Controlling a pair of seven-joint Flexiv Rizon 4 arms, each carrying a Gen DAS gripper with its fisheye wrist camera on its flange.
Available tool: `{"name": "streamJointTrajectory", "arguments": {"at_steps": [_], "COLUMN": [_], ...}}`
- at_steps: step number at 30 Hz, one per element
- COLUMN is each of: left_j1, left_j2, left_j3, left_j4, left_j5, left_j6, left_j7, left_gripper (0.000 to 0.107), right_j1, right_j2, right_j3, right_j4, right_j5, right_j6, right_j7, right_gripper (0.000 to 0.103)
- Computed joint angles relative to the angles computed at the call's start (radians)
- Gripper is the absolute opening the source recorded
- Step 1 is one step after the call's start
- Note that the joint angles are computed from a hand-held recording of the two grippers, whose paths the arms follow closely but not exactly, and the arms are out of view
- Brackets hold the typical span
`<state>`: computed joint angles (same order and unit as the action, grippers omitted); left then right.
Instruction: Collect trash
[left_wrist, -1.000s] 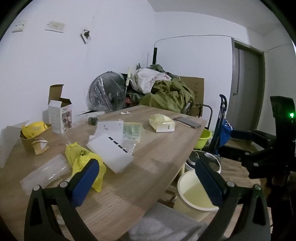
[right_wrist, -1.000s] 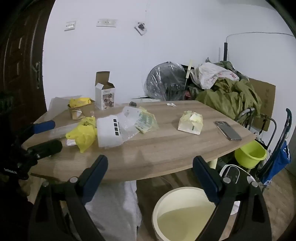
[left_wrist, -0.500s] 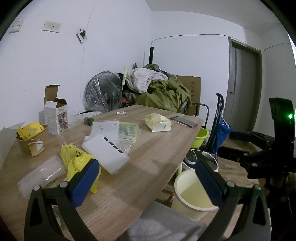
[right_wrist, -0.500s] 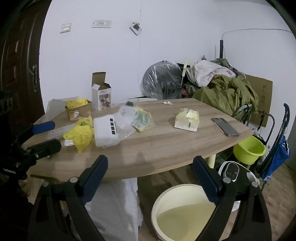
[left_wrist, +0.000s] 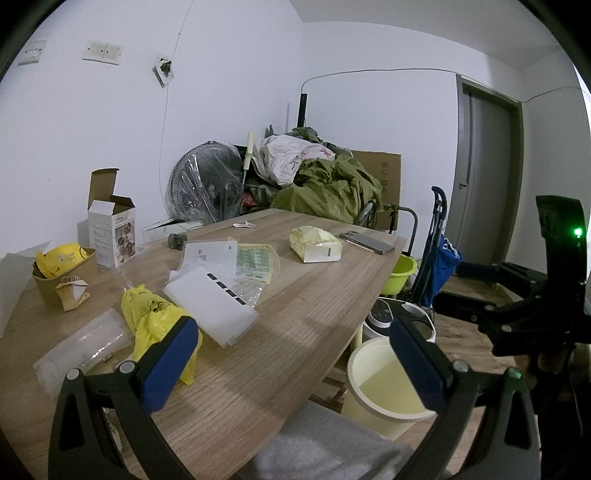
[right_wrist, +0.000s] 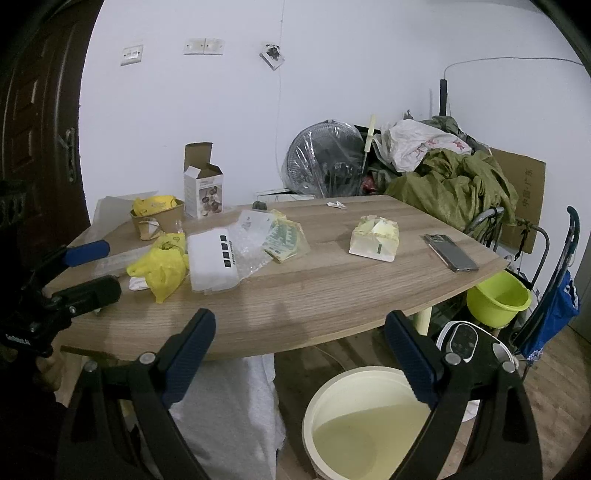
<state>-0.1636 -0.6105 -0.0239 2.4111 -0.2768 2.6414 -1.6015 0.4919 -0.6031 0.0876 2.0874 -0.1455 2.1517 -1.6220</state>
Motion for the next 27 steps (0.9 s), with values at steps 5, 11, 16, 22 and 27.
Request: {"name": "streamJointTrajectory", "arguments": {"at_steps": [5,11,16,22,27], "left_j1": [-0.002,-0.001,-0.001,-0.002,0.000], "left_j2": [0.000,0.000,0.001,0.000,0.001], "left_j3": [0.000,0.000,0.000,0.000,0.001], "left_j4": [-0.001,0.000,-0.001,-0.002,0.000], "left_j5": [-0.002,0.000,0.000,-0.001,0.002], "left_j6": [0.000,-0.001,-0.002,-0.002,-0.001], "left_j7": [-0.001,-0.002,-0.001,-0.001,-0.003], "left_gripper": [0.103,0.103,0.103,0.103,0.103], "right_j1": [-0.003,-0.007,-0.009,-0.009,-0.006], "right_j2": [0.000,-0.001,-0.002,-0.001,-0.001], "right_j3": [0.002,0.004,0.007,0.006,0.005], "right_j4": [0.001,0.000,-0.001,0.000,-0.003], "right_j5": [-0.003,-0.009,-0.012,-0.013,-0.012], "right_j6": [0.000,-0.002,0.001,-0.002,-0.005], "right_j7": [0.000,0.002,0.004,0.005,0.005], "right_gripper": [0.092,0.092,0.092,0.092,0.092]}}
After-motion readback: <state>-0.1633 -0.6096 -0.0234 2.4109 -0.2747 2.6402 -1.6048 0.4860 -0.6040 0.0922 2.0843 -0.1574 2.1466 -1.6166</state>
